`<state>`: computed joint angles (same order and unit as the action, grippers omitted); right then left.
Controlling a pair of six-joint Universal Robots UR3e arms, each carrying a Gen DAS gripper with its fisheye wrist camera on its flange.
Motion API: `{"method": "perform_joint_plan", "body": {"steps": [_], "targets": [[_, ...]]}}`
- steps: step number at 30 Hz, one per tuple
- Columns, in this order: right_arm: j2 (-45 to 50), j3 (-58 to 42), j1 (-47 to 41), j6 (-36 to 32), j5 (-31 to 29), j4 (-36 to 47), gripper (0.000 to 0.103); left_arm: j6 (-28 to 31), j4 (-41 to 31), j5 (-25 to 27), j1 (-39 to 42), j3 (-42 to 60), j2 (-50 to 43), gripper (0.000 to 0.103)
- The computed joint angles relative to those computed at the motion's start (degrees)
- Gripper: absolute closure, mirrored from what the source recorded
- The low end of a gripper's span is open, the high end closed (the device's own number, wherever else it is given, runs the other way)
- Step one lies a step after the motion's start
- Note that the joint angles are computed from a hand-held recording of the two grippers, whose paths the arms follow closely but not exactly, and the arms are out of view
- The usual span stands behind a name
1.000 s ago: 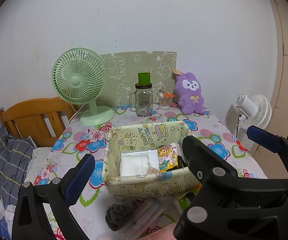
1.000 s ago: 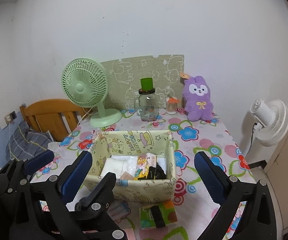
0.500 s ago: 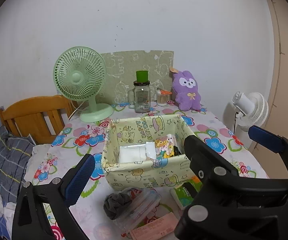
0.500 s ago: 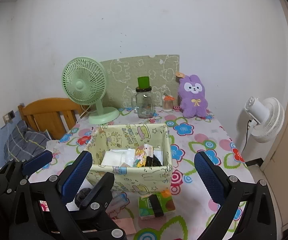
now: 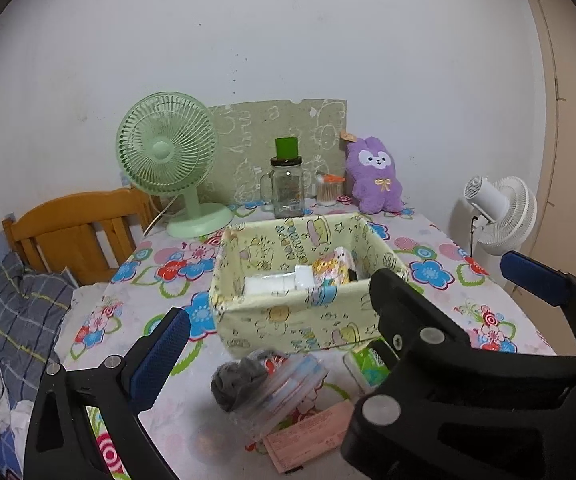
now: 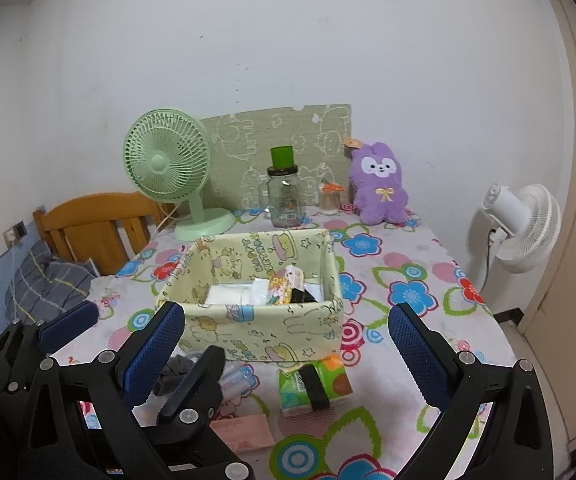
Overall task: Organize soft objects
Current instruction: 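Raise both open tools out of the basket and back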
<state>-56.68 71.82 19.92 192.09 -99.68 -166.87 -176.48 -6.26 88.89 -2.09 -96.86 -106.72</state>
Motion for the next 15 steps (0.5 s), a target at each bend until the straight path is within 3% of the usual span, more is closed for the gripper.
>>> {"method": "perform_joint_plan", "body": {"steps": [15], "targets": [[-0.33, 9.51, 0.40, 3.02, -0.11, -5.50, 0.000, -1.42, 5.84, -0.64, -0.22, -7.95, -0.99, 0.000]]}}
